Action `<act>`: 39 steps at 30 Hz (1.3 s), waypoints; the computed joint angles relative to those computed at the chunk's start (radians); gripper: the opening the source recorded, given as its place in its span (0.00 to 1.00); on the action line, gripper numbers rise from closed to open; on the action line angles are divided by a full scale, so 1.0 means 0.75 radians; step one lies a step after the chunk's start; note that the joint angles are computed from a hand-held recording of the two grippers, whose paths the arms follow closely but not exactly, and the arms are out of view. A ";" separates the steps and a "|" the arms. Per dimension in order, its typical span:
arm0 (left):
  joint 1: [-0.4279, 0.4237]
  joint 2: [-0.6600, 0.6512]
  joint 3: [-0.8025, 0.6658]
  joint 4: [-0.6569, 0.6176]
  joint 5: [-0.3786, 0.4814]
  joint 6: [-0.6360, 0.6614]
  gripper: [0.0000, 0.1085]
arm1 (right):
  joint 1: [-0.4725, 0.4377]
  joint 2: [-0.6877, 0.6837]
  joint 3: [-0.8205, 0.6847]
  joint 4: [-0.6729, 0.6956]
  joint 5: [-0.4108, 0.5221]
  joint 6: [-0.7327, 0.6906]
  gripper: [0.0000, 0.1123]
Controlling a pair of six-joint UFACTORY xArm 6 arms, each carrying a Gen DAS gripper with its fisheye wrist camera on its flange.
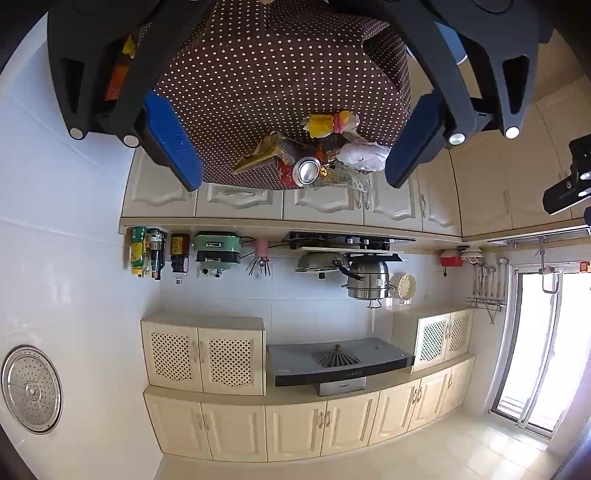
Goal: Collect trash
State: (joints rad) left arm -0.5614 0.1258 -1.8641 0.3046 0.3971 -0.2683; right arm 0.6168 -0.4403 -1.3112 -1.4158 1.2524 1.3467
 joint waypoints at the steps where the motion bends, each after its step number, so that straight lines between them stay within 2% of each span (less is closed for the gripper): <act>1: 0.000 0.000 0.001 -0.003 -0.002 0.003 0.87 | 0.001 -0.002 0.005 -0.012 -0.001 0.015 0.86; 18: -0.003 -0.004 0.007 0.004 -0.005 0.003 0.87 | 0.010 0.002 0.013 -0.010 0.008 0.026 0.86; 28: -0.015 -0.057 0.092 0.062 -0.027 -0.055 0.87 | -0.012 0.003 0.032 -0.002 -0.016 0.041 0.86; 29: -0.010 -0.034 0.053 0.030 -0.012 -0.021 0.87 | -0.010 0.006 0.027 -0.001 -0.012 0.037 0.86; 39: -0.031 -0.050 0.091 0.101 -0.026 -0.093 0.87 | -0.019 0.004 0.040 0.001 -0.021 0.046 0.86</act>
State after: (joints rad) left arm -0.5848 0.0881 -1.7955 0.3800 0.3780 -0.3377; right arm 0.6023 -0.4375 -1.2812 -1.4147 1.2369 1.3809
